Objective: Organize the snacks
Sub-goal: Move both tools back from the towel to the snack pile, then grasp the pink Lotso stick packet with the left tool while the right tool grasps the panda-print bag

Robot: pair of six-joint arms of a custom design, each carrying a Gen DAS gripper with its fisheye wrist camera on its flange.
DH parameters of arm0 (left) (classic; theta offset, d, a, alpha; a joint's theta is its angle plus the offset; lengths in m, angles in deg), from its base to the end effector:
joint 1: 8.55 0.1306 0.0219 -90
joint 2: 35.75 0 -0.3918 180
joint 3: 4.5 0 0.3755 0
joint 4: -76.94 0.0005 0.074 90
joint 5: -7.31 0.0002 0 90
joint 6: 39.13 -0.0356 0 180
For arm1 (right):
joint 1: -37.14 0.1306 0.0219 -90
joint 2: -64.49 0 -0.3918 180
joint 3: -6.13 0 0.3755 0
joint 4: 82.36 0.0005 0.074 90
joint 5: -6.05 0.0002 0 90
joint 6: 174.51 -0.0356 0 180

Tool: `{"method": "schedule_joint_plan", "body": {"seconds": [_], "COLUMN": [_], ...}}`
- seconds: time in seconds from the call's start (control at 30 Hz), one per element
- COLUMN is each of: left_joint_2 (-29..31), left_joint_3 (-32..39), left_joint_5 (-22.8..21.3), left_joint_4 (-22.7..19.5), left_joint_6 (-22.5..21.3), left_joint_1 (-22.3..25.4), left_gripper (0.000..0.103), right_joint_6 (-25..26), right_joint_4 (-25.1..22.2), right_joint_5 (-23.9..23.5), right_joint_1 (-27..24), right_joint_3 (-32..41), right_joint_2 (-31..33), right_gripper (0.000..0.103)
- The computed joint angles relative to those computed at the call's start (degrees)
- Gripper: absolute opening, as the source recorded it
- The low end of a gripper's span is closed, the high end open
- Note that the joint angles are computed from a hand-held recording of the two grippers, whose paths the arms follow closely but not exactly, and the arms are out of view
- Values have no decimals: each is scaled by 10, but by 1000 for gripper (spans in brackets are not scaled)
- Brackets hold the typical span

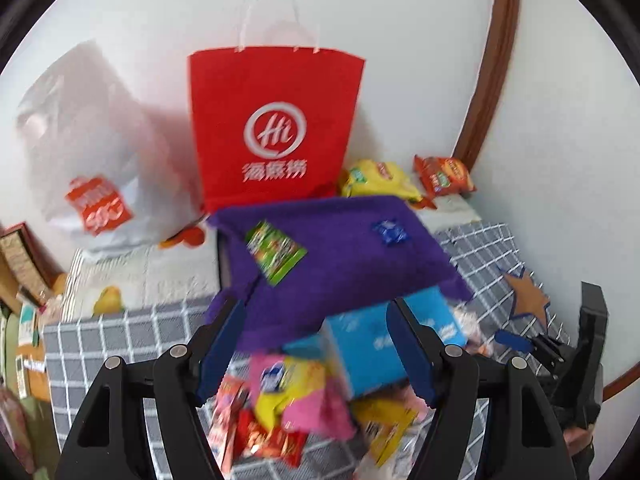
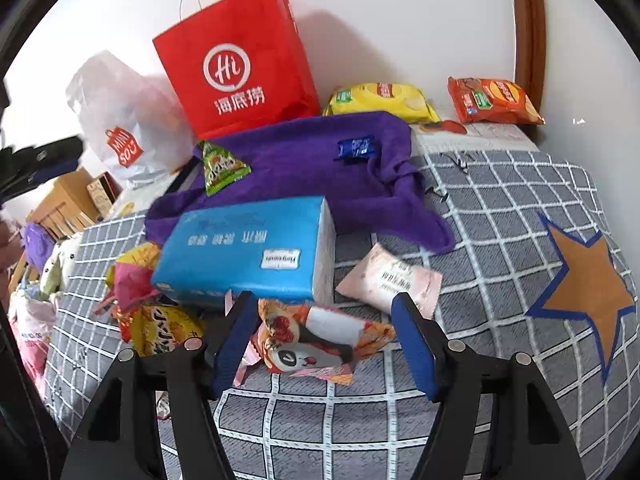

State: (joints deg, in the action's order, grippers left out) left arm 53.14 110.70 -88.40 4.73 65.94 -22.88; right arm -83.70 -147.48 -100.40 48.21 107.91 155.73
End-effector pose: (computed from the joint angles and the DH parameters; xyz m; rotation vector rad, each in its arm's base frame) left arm 0.4144 -0.1027 0.6100 -0.0632 2.3697 -0.1293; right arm 0.4516 0.0981 0.5028 -0.3762 2.4926 0.4344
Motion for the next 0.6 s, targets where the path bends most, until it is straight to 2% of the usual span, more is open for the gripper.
{"method": "schedule_joint_plan", "body": {"seconds": [0.03,0.1,0.13,0.17,0.23,0.27,0.4,0.53,0.6], "left_joint_2": [-8,-29,-37,-47,-59,-63,-76,-81,-83], "left_joint_3": [-11,-39,-50,-64,-83,-91,-124,-148,-164], "left_joint_5": [0,-4,-6,-6,-1,0,6,1,-8], "left_joint_4": [1,2,3,3,6,7,11,9,9], "left_joint_6": [1,4,6,10,17,19,29,38,43], "left_joint_1": [2,8,10,15,21,22,29,36,40], "left_gripper": [71,71,71,71,71,71,71,71,71], "right_joint_6": [0,2,2,-4,-16,-16,2,22,29], "right_joint_4": [2,10,11,13,11,10,19,-2,-11], "right_joint_5": [8,59,68,57,-2,-15,-5,-59,-65], "right_joint_1": [4,17,19,14,-5,-12,-27,-65,-75], "right_joint_3": [-5,-17,-22,-29,-40,-44,-63,-61,-61], "right_joint_2": [1,5,5,4,-3,-7,-41,-69,-75], "right_gripper": [76,76,76,75,67,66,65,65,65]}}
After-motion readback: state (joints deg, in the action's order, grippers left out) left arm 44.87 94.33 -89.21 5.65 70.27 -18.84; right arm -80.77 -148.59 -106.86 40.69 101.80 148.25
